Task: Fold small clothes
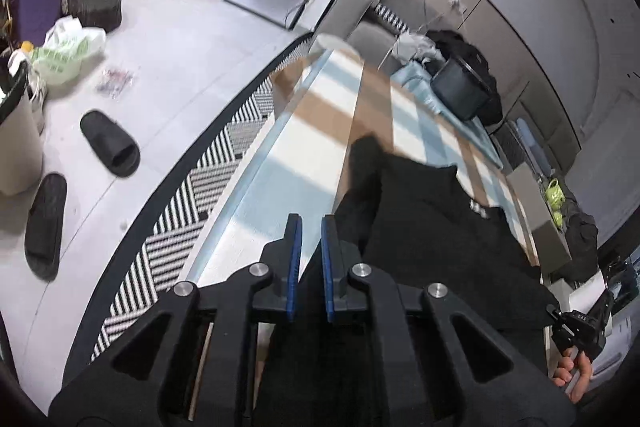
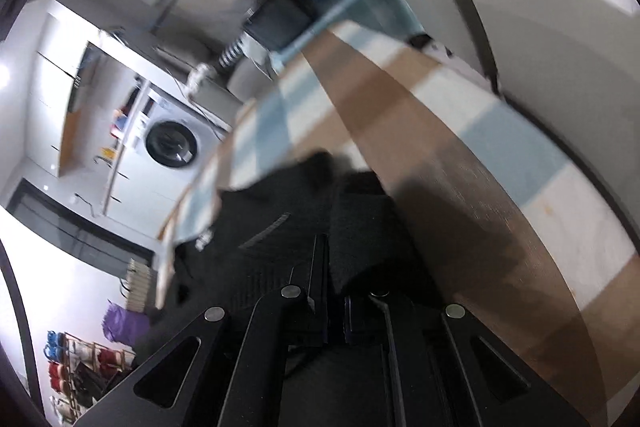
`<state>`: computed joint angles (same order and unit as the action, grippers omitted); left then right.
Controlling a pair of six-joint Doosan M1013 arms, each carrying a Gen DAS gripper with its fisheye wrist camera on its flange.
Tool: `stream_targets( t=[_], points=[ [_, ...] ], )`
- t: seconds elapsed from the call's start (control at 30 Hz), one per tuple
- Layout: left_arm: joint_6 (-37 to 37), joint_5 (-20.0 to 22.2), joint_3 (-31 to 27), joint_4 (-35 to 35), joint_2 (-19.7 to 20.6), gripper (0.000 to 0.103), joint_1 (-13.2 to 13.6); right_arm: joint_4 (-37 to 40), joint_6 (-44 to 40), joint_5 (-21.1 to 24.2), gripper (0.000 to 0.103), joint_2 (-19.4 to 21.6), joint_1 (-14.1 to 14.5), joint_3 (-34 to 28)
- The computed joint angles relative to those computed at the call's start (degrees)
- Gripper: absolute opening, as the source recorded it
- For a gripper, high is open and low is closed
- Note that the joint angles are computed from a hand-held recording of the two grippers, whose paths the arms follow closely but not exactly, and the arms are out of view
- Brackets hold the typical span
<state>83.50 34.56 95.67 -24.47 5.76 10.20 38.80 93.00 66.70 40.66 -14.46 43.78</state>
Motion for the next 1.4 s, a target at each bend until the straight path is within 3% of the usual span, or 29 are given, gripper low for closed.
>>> stream_targets(
  t=[0.1,0.17,0.27,0.33,0.57,0.6,0.63,0.67,0.77,0.83,1.23,1.4],
  points=[
    [2.1,1.0,0.9,0.0,-0.9,0.007,-0.2,-1.5,-3.2,2.0,0.021,-1.1,-0.1,1.0],
    [3.6,1.0,1.9,0.1,-1.8,0.017,-0.6,-1.8,-6.1,1.7,0.041,-2.4,-0.3,3.0],
    [4.1,1.5,3.2,1.8,-3.4,0.037,-1.7,-2.4,-11.5,1.1,0.044,-5.0,-0.7,7.0],
    [4.7,1.8,3.8,2.9,-4.2,0.044,-2.6,-4.6,-14.2,0.4,0.045,-6.7,-0.5,9.6],
    [2.1,4.5,3.9,11.9,-4.0,0.043,-6.7,-6.0,-23.5,-0.8,0.048,-10.0,-0.1,15.2],
    [1.5,4.6,4.0,13.3,-4.0,0.039,-7.3,-6.4,-24.1,-0.9,0.048,-10.2,0.0,15.3],
    [1.9,4.6,4.1,14.1,-4.0,0.027,-7.8,-6.7,-25.2,-1.1,0.047,-10.2,0.3,15.5],
    [3.1,4.5,4.3,13.5,-4.0,0.019,-8.0,-7.3,-26.6,-1.6,0.039,-10.4,0.6,15.8],
    [1.8,4.0,4.6,16.2,-4.2,0.016,-9.1,-9.7,-28.5,-3.0,0.029,-11.1,1.5,16.7],
    [1.8,3.7,5.1,15.6,-4.4,0.016,-9.2,-10.1,-29.2,-2.8,0.024,-11.3,1.7,16.9],
    [3.3,4.4,8.0,15.8,-7.5,0.016,-8.7,-9.3,-31.2,-1.2,0.024,-13.1,0.9,19.5],
    [6.1,6.7,6.4,6.3,-6.6,0.022,-5.9,-2.0,-26.5,1.2,0.032,-11.3,-0.6,17.3]
  ],
)
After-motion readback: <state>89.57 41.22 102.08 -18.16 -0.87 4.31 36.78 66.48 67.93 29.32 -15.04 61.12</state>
